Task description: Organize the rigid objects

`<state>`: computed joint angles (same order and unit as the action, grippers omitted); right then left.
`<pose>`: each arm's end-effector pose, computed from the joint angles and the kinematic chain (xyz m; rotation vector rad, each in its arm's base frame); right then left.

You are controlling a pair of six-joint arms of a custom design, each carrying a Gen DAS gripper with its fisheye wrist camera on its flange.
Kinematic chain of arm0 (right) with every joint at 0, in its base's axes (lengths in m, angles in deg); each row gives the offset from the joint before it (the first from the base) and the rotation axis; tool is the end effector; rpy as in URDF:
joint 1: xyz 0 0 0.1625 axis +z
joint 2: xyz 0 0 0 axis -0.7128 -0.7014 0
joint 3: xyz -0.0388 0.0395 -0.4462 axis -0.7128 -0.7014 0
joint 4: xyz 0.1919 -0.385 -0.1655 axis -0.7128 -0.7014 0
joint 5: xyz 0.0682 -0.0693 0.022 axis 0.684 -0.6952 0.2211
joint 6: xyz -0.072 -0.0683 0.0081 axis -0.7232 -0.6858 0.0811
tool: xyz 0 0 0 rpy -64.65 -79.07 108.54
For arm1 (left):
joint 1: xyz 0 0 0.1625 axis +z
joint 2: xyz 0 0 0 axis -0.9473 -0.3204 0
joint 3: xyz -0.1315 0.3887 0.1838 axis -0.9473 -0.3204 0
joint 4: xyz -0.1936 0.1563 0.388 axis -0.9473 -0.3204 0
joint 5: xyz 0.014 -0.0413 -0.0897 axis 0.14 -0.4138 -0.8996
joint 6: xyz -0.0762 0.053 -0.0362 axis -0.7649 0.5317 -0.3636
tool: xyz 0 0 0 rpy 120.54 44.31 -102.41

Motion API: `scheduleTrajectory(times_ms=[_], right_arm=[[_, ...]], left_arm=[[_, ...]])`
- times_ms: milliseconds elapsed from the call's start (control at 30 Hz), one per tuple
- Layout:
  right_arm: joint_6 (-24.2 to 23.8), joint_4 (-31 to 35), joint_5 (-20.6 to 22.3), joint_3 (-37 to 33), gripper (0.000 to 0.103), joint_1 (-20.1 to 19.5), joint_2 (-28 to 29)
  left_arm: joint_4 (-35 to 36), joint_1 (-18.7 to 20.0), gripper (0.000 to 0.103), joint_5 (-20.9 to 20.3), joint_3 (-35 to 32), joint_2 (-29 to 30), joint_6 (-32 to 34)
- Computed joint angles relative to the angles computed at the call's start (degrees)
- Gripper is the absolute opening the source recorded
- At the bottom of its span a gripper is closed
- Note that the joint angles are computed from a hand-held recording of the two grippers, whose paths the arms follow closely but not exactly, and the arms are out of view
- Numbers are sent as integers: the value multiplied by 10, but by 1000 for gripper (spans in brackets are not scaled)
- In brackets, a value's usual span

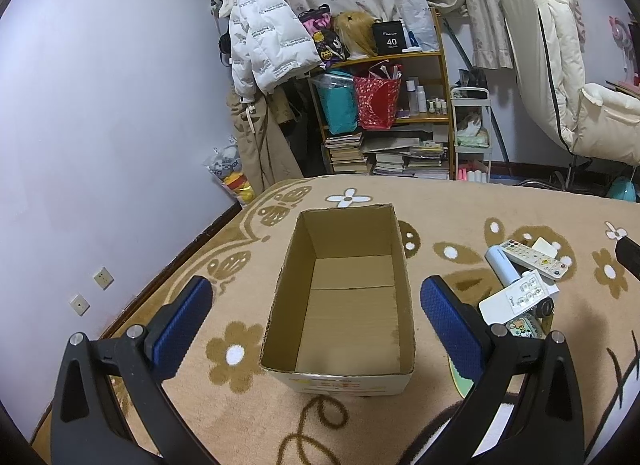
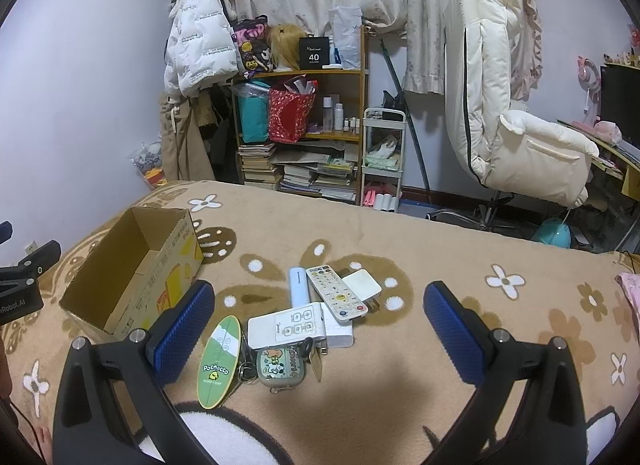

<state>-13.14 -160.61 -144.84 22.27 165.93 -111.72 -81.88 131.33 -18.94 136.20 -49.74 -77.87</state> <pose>0.3713 -0.5378 0.0252 0.2091 -2.0260 1.1933 -0.0792 -0.5624 0.2921 0.6428 1.9258 -1.0425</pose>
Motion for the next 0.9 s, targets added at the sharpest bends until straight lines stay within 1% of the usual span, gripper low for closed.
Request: scheduleTrajectory(times_ms=[133, 633, 900], right_arm=[[3, 10, 1, -8, 103, 2, 6], [-1, 8, 1, -14, 103, 3, 10], [-4, 8, -1, -12, 103, 5, 7]], left_arm=[[3, 0, 103, -1, -1, 1, 0], [5, -1, 103, -2, -1, 2, -2], [40, 3, 103, 0, -18, 13, -31]])
